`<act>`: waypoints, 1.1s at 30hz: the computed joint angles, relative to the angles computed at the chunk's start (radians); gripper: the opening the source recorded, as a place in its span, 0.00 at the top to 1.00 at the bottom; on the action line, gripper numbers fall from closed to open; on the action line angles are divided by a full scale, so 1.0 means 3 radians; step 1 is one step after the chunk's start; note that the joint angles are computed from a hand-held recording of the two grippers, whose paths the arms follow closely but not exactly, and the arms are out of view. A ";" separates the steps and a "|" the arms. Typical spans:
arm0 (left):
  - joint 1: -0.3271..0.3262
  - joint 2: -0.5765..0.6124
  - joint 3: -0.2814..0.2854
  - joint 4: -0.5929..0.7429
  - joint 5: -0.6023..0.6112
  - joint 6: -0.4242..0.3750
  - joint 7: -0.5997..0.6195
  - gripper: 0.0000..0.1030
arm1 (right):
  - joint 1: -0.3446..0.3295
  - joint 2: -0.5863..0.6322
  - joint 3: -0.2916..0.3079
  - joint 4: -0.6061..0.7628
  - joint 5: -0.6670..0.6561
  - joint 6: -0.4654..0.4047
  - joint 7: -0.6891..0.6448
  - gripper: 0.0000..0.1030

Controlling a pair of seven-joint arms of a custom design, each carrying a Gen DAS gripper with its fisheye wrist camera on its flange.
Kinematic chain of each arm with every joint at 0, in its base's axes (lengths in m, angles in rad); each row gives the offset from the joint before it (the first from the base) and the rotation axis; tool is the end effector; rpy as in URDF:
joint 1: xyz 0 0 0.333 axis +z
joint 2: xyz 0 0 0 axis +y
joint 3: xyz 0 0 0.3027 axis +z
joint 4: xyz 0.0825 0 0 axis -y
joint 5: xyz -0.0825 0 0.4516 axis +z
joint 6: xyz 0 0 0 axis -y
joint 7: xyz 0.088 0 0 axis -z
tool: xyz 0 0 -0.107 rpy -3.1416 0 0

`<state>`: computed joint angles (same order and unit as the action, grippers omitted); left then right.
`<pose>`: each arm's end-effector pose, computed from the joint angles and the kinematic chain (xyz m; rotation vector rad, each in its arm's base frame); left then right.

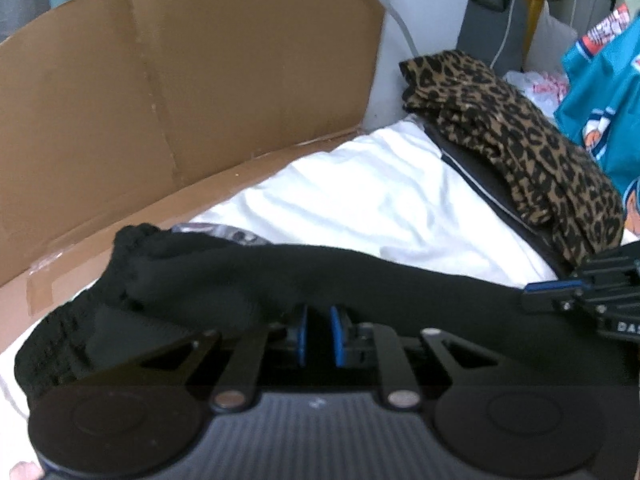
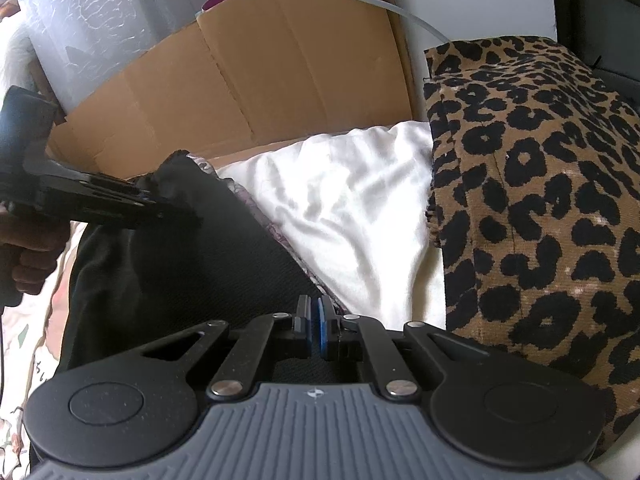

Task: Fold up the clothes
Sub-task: 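Lower the folded waistband onto the shorts and open both tools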

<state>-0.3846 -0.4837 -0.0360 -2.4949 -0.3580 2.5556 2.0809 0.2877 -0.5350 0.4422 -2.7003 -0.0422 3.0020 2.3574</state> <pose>0.4641 -0.2024 0.4746 -1.2006 2.5379 -0.8002 0.3604 0.3174 0.4210 -1.6764 1.6437 -0.3396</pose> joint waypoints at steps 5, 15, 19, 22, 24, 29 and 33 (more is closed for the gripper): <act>0.0047 0.0216 -0.0135 0.0102 0.0121 0.0103 -0.0185 0.86 | 0.0071 0.0012 -0.0072 -0.0006 0.0044 -0.0011 -0.0045 0.94; 0.0141 0.0493 -0.0341 0.0310 0.0531 0.0237 -0.0836 0.86 | 0.0151 -0.0007 -0.0162 -0.0037 0.0144 -0.0077 -0.0113 0.93; 0.0193 0.0530 -0.0422 0.0418 0.0698 0.0161 -0.1172 0.86 | 0.0034 -0.0032 -0.0021 0.0010 -0.0054 -0.0310 -0.0078 0.93; 0.0122 0.0412 -0.0354 0.0381 0.0608 0.0156 -0.1151 0.70 | 0.0107 -0.0138 -0.0067 -0.0031 -0.0084 -0.0356 -0.0036 0.92; 0.0091 0.0306 -0.0306 0.0335 0.0549 0.0138 -0.1149 0.63 | 0.0169 -0.0261 -0.0108 -0.0090 -0.0055 -0.0367 -0.0009 0.92; 0.0131 0.0095 -0.0274 0.0301 0.0572 -0.0025 -0.1306 0.63 | 0.0314 -0.0674 -0.0203 -0.0214 0.0051 -0.0576 0.0030 0.93; 0.0149 -0.0062 -0.0256 0.0320 0.0689 -0.0141 -0.1326 0.63 | 0.0470 -0.1098 -0.0288 -0.0246 0.0074 -0.1016 -0.0106 0.93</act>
